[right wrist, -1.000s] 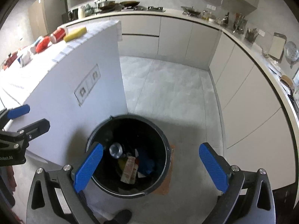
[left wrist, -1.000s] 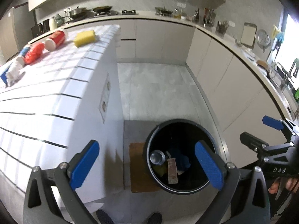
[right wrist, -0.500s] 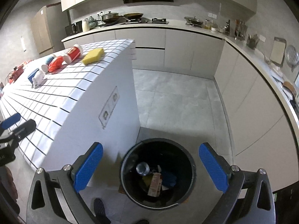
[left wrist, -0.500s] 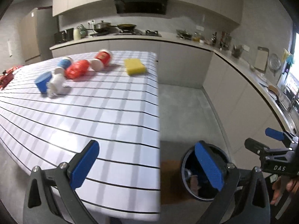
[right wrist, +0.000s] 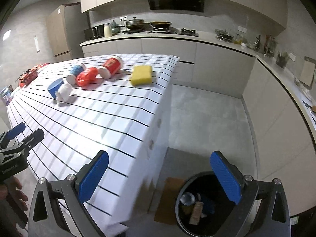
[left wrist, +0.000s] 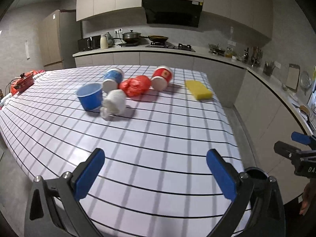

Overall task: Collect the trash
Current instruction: 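Move both tools back from the bin toward the table, then grasp the white paper towel with the left tool while the right tool grasps the yellow sponge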

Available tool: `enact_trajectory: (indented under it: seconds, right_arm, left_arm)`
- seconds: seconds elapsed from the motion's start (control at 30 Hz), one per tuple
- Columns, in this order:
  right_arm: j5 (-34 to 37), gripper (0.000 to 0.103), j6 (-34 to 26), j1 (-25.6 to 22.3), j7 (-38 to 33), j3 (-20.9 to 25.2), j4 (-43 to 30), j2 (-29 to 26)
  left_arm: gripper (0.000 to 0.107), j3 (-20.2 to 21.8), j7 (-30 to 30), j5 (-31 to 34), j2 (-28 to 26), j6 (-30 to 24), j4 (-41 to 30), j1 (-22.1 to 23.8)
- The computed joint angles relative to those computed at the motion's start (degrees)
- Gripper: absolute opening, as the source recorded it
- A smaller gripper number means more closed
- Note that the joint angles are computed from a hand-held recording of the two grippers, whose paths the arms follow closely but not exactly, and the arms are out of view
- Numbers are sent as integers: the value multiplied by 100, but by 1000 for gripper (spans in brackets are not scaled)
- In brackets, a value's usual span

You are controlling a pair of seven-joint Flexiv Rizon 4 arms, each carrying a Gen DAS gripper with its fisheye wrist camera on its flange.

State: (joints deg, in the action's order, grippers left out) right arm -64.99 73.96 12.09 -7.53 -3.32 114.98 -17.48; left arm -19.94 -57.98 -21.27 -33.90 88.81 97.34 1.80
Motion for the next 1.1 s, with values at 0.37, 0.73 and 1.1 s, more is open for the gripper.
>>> enact_trajectory:
  seconds: [0.37,0.73,1.1]
  right_arm:
    - [734,103,-231,504,-556,-122,-1147,-808]
    - [1763,103,-368,724,-1318,-354,-2175,-1559]
    - [3294,103,-1064,396,-2859,-153,-4125,-2841]
  left_arm:
    - [103,483,39,-231,-603,-873,-1095,13]
    - [99,780,215,-184,-1466,-1542,-2565,-254]
    - [93,1439,-673,276,-2846,-3043,-5130,-721]
